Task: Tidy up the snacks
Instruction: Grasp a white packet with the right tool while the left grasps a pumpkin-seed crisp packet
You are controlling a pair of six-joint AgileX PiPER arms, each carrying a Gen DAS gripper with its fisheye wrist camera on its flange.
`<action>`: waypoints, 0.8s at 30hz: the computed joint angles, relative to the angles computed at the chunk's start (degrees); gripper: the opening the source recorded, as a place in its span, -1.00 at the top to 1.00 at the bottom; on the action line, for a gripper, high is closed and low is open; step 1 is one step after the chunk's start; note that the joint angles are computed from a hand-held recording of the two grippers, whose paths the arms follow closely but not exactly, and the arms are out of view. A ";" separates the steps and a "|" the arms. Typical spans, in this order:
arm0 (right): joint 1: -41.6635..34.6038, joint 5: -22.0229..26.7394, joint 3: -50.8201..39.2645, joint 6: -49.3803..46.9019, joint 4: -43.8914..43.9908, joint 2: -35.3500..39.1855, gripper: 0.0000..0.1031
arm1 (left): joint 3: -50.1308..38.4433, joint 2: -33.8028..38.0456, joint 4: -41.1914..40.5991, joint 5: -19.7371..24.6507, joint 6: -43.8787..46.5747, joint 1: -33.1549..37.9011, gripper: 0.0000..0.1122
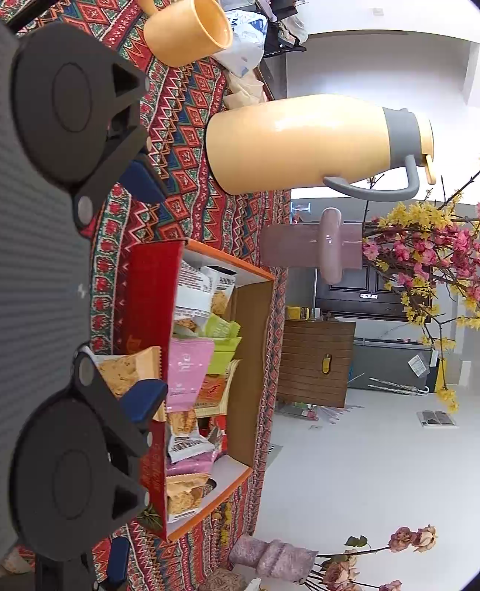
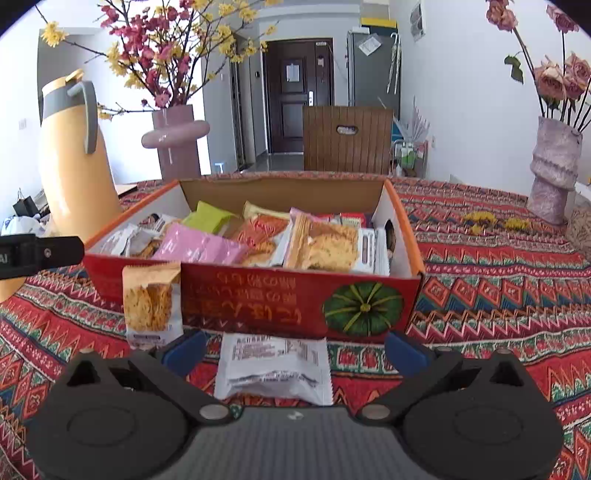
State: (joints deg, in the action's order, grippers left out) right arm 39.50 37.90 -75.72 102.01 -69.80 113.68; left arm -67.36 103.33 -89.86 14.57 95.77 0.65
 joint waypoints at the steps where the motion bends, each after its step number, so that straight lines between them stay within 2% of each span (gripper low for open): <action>1: -0.26 -0.79 -0.13 -1.01 1.52 0.43 -1.00 | 0.53 -0.13 0.35 -0.08 -0.09 0.13 -0.84; 5: -1.50 -3.07 -2.21 -5.91 7.27 2.50 -1.00 | 2.46 -0.52 2.37 -0.29 -1.00 0.81 -0.84; 12: -3.41 -1.75 -9.85 -15.81 15.80 7.35 -1.00 | 3.88 -0.02 5.27 -0.97 -3.33 1.43 -0.84; 15: -3.10 1.81 -13.35 -17.43 16.32 9.73 -1.00 | 4.04 0.15 6.18 -0.88 -4.10 1.53 -0.84; 21: -3.31 0.86 -12.53 -16.29 15.21 9.48 -1.00 | 3.91 0.27 6.86 -0.90 -4.72 1.21 -0.84; 22: -3.10 1.27 -12.33 -15.35 14.51 9.37 -0.93 | 3.93 0.26 6.90 -0.91 -4.79 1.17 -0.84; 23: -2.80 1.14 -11.11 -13.02 12.30 8.69 -0.63 | 3.96 0.24 6.87 -0.97 -4.81 1.12 -0.84; 24: -2.72 0.35 -9.86 -11.60 10.84 7.83 -0.44 | 3.91 0.28 6.98 -1.01 -4.94 1.11 -0.84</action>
State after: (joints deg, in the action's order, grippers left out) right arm 36.78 38.26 -85.58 90.41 -58.95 121.50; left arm -63.45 103.61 -82.88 13.56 90.83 1.75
